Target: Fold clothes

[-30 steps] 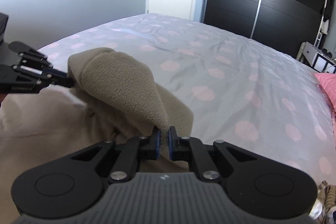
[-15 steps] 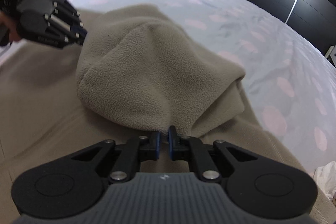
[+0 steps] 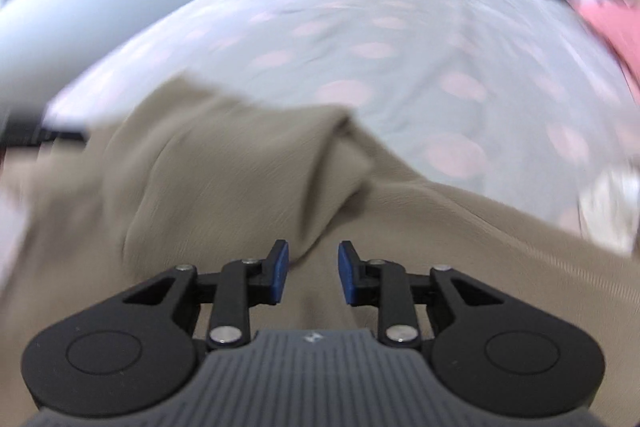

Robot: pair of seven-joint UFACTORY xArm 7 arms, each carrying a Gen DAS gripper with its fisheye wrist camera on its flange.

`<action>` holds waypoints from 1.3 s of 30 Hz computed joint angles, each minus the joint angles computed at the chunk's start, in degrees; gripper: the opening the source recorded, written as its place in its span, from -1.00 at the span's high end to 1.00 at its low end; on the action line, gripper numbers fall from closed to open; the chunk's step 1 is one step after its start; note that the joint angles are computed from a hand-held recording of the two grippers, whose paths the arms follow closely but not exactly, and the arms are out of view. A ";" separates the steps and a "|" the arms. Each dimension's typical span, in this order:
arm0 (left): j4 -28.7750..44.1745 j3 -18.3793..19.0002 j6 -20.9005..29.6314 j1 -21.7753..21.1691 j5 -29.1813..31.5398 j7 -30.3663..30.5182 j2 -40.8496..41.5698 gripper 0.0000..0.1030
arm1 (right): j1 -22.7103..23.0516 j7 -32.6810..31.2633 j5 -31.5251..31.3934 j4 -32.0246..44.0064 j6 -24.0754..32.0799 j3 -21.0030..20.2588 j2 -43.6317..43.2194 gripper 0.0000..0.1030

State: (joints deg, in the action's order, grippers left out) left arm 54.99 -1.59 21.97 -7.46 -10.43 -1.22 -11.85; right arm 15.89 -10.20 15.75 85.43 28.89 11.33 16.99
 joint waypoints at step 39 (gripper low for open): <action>-0.48 -2.55 -4.57 4.38 14.97 -14.52 2.45 0.65 | 5.53 22.80 -17.29 14.48 -4.76 -8.79 13.52 0.22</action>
State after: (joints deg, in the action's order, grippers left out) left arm 54.51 -4.14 17.39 -3.08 4.53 -15.74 -9.40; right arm 21.42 12.60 -1.54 99.91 24.14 2.54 30.51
